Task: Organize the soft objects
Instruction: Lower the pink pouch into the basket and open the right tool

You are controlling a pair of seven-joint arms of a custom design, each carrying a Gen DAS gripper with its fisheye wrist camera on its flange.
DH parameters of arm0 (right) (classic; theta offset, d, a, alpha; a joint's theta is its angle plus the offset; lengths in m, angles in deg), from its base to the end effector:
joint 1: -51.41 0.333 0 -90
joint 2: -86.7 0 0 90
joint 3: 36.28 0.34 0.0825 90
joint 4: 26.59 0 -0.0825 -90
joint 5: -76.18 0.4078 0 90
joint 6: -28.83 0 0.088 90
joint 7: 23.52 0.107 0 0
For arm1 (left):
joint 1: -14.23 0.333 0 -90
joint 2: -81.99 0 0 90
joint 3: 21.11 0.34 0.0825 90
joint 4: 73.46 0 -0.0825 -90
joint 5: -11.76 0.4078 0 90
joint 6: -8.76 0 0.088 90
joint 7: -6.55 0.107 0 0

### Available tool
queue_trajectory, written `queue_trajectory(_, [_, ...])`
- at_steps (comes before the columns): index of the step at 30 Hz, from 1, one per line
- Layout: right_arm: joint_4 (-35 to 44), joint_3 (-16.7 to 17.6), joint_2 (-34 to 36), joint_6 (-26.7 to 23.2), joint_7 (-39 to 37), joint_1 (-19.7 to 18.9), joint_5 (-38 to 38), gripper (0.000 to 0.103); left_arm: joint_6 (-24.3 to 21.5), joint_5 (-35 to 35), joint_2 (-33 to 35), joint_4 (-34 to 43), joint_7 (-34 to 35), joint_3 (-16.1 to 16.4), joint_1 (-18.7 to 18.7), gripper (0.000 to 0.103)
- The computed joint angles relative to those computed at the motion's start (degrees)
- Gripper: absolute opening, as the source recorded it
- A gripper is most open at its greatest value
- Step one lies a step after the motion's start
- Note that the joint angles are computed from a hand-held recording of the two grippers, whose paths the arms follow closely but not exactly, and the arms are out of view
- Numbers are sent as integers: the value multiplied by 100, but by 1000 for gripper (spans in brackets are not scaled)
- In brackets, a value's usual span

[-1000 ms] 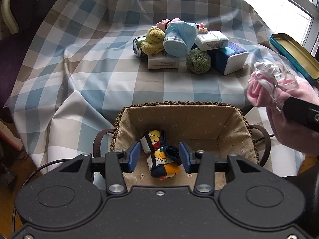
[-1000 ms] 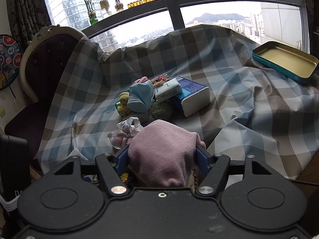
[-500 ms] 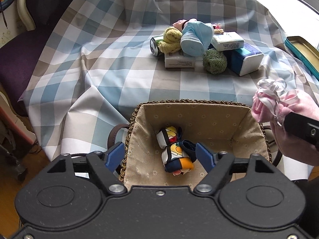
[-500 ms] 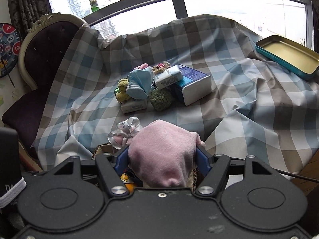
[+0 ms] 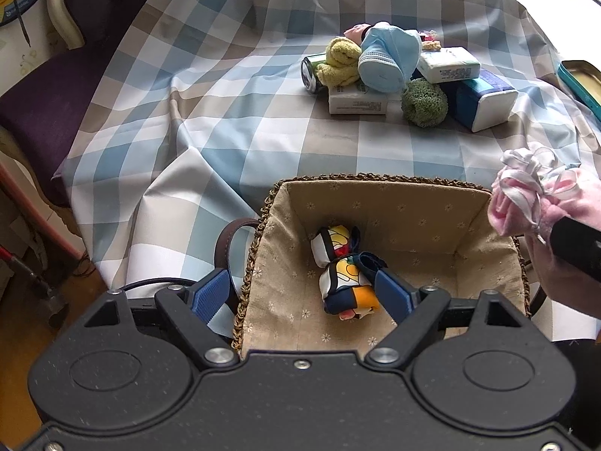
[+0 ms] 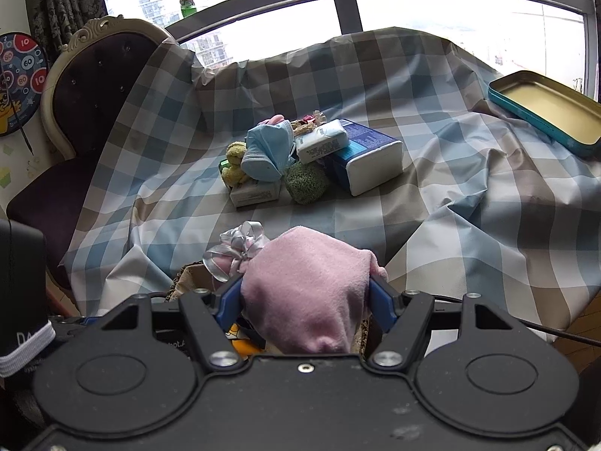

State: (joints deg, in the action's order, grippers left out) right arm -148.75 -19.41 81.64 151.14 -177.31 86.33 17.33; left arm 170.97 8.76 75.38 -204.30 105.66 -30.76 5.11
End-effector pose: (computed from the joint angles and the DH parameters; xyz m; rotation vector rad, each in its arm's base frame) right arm 0.3731 0.4193 0.4855 -1.1392 2.0928 -0.8436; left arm 0.5320 -0.1805 0.4879 -1.4043 2.2323 -0.7033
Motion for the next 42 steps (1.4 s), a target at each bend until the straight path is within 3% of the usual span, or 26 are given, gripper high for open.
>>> queue_trajectory(11, [-14, 0, 10, 78, -66, 12, -111, 75, 2, 265, -20, -26, -231, -25, 37, 82])
queue_trajectory(42, [27, 3, 47, -17, -210, 62, -65, 76, 25, 110, -41, -71, -150, 9, 16, 82])
